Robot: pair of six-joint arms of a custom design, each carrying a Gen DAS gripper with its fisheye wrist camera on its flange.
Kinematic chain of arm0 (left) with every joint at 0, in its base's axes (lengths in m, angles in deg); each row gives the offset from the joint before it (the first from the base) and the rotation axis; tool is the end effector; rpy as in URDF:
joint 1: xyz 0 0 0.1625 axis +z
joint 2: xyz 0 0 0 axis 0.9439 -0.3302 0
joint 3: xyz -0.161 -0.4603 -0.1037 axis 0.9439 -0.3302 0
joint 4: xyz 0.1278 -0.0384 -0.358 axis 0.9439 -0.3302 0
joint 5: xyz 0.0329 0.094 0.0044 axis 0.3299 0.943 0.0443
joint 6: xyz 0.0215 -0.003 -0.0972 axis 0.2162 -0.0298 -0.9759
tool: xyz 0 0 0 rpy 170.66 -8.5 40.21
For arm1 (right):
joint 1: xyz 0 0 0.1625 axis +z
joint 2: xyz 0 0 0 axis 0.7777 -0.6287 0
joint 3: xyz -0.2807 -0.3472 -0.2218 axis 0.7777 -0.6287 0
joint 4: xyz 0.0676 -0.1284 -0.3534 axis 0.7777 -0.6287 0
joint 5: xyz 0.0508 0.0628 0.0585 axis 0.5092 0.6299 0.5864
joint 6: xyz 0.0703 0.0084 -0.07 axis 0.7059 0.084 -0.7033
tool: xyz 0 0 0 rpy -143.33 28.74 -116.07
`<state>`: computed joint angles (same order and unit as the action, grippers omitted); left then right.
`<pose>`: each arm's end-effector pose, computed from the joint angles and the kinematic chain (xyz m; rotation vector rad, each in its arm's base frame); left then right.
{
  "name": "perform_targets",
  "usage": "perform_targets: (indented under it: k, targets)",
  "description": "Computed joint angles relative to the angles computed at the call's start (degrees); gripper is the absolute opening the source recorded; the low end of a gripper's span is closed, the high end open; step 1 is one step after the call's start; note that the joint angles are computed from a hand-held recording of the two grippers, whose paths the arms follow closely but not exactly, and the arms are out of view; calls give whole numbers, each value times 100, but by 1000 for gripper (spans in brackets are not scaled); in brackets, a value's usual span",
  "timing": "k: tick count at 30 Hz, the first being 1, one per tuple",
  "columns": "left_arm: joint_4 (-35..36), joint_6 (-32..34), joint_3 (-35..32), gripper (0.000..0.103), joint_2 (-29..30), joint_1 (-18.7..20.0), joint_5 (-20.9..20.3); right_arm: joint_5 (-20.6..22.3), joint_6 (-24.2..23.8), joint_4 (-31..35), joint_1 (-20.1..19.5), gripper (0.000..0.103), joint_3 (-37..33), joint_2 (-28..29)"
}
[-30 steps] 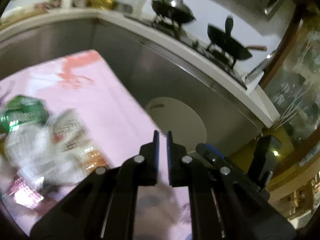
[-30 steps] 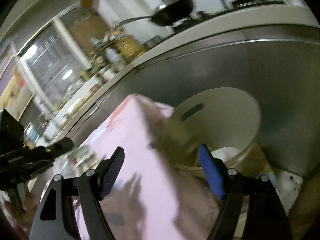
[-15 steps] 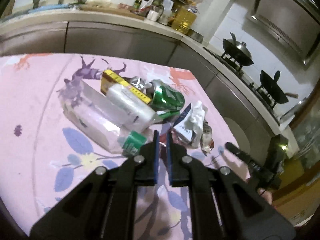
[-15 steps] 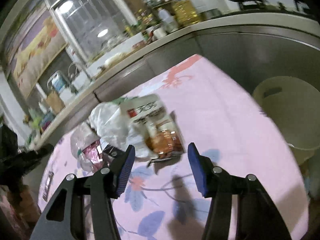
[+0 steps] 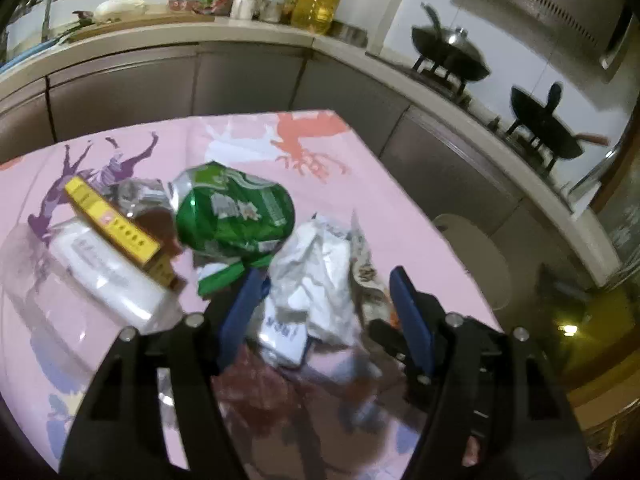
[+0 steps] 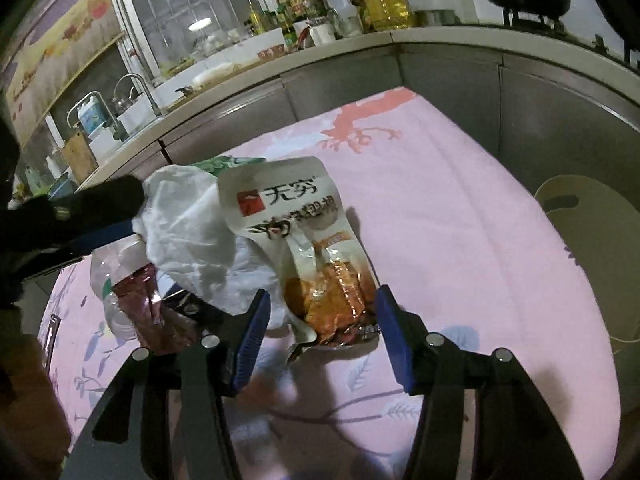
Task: Collect trash
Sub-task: 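Grasp a white tissue with the left tool while the right tool grasps the orange sauce packet, then carry the tissue and sauce packet to the beige bin and release both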
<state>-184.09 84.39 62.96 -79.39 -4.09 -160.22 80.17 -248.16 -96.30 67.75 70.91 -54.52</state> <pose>-0.0294 -0.4367 0.2145 1.1972 2.7200 -0.4669 0.2265 -0.2947 -0.0728 -0.0316 -2.3073 1.2114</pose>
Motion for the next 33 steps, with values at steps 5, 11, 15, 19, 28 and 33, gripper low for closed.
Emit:
perform_targets:
  k: [5, 11, 15, 19, 28, 33]
  targets:
    - [239, 12, -62, 7, 97, 50, -88, -269, 29, -869, -52, 37, 510, -67]
    - [403, 143, 98, 6, -629, 222, -847, -248, 303, -1655, 227, 37, 998, -79]
    - [878, 42, 97, 6, -1016, 304, -1090, -313, 601, -1819, 438, 37, 1160, -22]
    - [1028, 161, 303, 6, -1319, 307, -877, -253, 935, -1623, 720, 37, 1089, 139]
    - [1235, 356, 586, 6, -1685, 485, -559, -144, 1588, -1062, 1155, 37, 831, 433]
    - [1266, 230, 639, 6, -1640, 346, -619, 164, 1494, -1236, 1293, 37, 938, 346]
